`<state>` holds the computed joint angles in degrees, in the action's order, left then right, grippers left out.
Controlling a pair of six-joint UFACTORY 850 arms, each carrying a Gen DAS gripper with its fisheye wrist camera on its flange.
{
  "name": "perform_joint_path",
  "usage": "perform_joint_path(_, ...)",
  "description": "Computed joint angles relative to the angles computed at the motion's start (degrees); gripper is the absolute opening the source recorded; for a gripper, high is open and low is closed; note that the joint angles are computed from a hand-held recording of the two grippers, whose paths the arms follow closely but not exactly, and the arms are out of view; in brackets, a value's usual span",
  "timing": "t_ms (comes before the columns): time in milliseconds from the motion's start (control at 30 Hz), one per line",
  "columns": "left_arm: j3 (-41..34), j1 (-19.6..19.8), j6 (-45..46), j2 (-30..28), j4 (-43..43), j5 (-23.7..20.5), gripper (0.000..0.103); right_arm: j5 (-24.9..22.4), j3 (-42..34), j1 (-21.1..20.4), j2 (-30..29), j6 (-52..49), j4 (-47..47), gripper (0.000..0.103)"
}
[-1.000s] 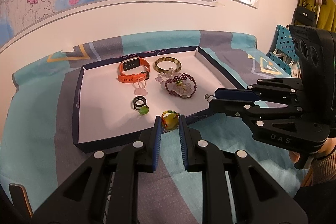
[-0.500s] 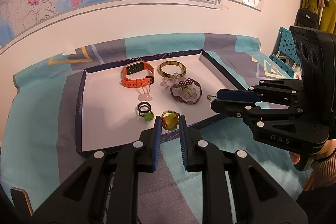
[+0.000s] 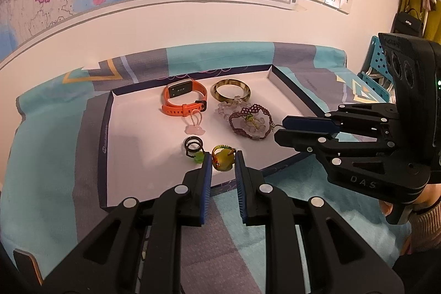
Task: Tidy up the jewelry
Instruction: 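Carry the amber ring and silver ring with both tools over the box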
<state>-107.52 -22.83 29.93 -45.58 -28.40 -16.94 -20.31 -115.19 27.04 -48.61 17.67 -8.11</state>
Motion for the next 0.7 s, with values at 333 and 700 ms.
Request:
perform_joint_path(333,-1.9,0.1,-2.8,-1.5,2.3,-0.8,0.017,-1.4,-2.0,-0.3,-1.4,-0.8,1.0,0.016)
perform_joint_path(700,-4.3,0.0,-7.2,-3.3,6.4,-1.9,0.017,-2.7,-3.8,-0.6,-2.7,-0.9,1.4,0.016)
